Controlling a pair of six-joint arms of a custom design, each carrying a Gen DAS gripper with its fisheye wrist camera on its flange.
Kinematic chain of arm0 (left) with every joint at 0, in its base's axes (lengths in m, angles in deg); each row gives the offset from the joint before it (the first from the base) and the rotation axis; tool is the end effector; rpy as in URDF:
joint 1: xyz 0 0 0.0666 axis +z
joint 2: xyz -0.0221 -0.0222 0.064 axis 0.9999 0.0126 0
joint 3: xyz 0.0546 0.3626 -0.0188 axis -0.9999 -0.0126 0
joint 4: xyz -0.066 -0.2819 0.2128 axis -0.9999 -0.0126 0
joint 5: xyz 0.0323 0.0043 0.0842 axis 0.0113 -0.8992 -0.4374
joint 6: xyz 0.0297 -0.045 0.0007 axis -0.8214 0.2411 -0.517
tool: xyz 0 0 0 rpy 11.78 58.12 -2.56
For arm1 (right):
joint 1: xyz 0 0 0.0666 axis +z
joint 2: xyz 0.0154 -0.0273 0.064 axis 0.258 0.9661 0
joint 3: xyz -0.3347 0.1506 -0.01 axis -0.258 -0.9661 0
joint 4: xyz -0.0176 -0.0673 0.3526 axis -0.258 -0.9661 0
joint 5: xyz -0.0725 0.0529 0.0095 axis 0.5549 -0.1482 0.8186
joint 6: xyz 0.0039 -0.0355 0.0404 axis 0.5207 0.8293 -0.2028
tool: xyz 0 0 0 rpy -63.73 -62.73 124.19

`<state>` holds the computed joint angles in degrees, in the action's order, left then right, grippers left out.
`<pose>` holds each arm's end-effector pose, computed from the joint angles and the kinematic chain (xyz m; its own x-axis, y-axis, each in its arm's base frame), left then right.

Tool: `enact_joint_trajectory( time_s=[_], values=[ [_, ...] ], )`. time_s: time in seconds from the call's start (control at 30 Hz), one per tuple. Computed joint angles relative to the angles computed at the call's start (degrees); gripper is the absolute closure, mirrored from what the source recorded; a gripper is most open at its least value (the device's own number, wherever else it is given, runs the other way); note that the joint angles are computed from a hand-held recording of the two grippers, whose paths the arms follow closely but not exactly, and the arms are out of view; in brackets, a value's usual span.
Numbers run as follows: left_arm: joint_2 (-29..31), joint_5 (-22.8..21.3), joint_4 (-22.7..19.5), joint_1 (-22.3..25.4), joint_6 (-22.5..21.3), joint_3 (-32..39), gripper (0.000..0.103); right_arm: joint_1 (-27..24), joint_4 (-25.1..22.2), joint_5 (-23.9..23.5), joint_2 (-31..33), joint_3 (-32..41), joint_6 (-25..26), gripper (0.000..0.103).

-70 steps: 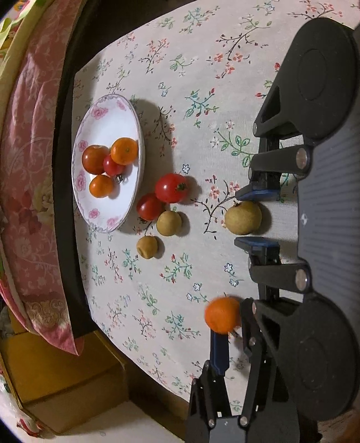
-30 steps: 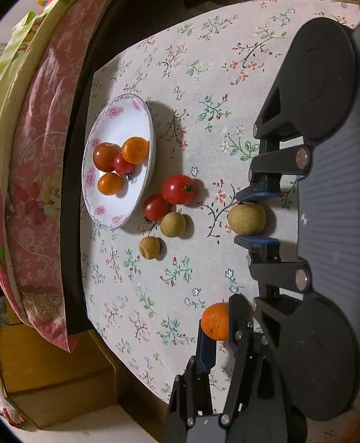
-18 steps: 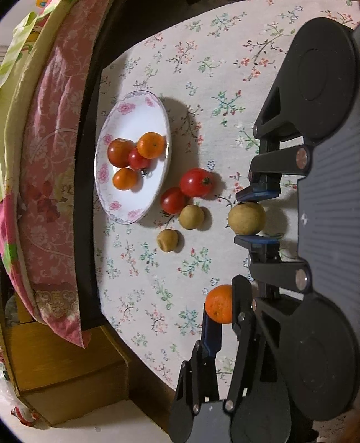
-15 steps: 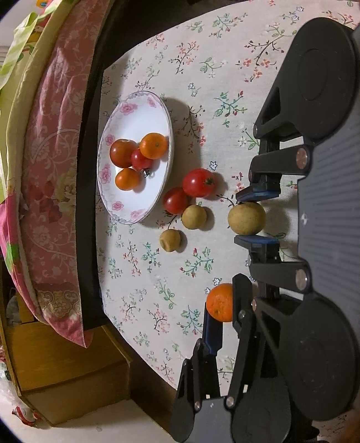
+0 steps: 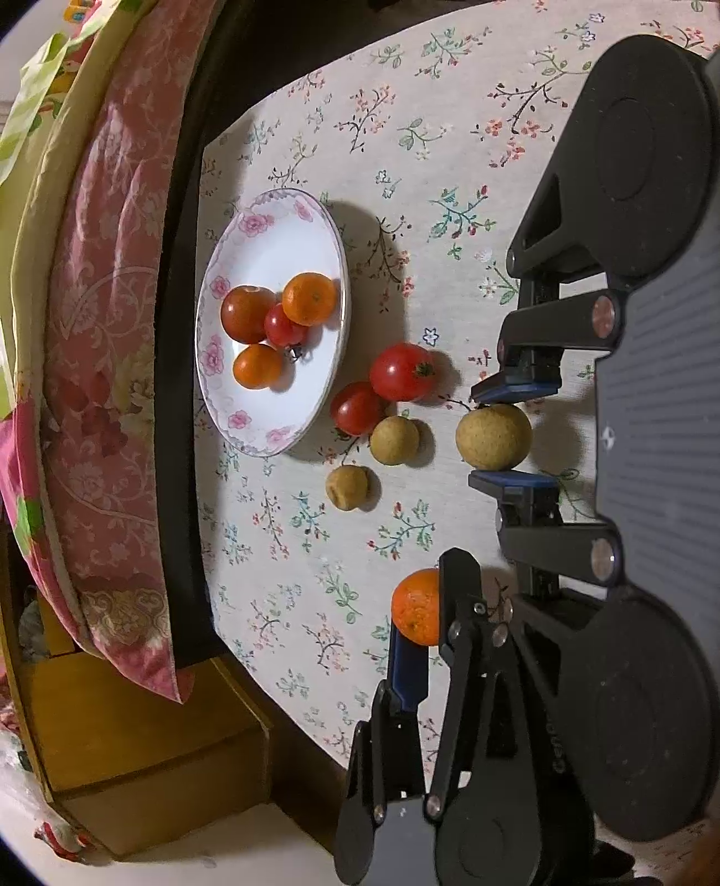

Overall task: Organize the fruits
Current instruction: 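Lift both held fruits and carry them toward the white bowl, then lower both fruits into the white bowl and open both tools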

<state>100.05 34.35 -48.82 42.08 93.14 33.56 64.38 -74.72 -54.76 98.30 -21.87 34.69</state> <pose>0.3084 -0.3153 0.2336 -0.7146 0.1540 -0.6824 0.2431 0.9694 -0.0358 0.2923 0.3271 0.2298 -0.7070 -0.2348 -0.6671 -0.3804 0.9214 0.0790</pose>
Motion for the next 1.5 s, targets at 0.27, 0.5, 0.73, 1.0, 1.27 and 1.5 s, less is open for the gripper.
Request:
enact_joint_trajectory(
  time_s=[0.27, 0.5, 0.73, 1.0, 1.27, 1.5],
  values=[
    [-0.05, -0.88, 0.97, 0.41, -1.92, 1.37, 0.061, -0.96, 0.73, 0.84, -0.42, 0.92, 0.26, 0.077],
    [1.72, -1.37, 2.66, 1.44, -4.4, 4.61, 0.061, -2.9, 1.38, 1.52, -0.92, 2.12, 0.43, 0.077],
    [5.78, -0.37, 3.28, 3.41, -6.23, 9.66, 0.061, -6.06, 1.23, 1.6, 0.95, 4.96, 0.63, 0.077],
    [10.56, 0.14, 2.52, 4.62, -7.77, 14.93, 0.061, -10.09, 2.11, -0.87, 3.98, 7.17, 0.51, 0.077],
    [13.94, 0.25, 1.98, 5.36, -7.26, 17.59, 0.061, -11.76, 2.55, -0.72, 6.9, 9.04, 1.95, 0.077],
    [15.07, 1.13, 2.13, 6.15, -6.91, 18.75, 0.06, -12.93, 4.75, -2.03, 8.04, 9.32, 2.39, 0.076]
  ],
)
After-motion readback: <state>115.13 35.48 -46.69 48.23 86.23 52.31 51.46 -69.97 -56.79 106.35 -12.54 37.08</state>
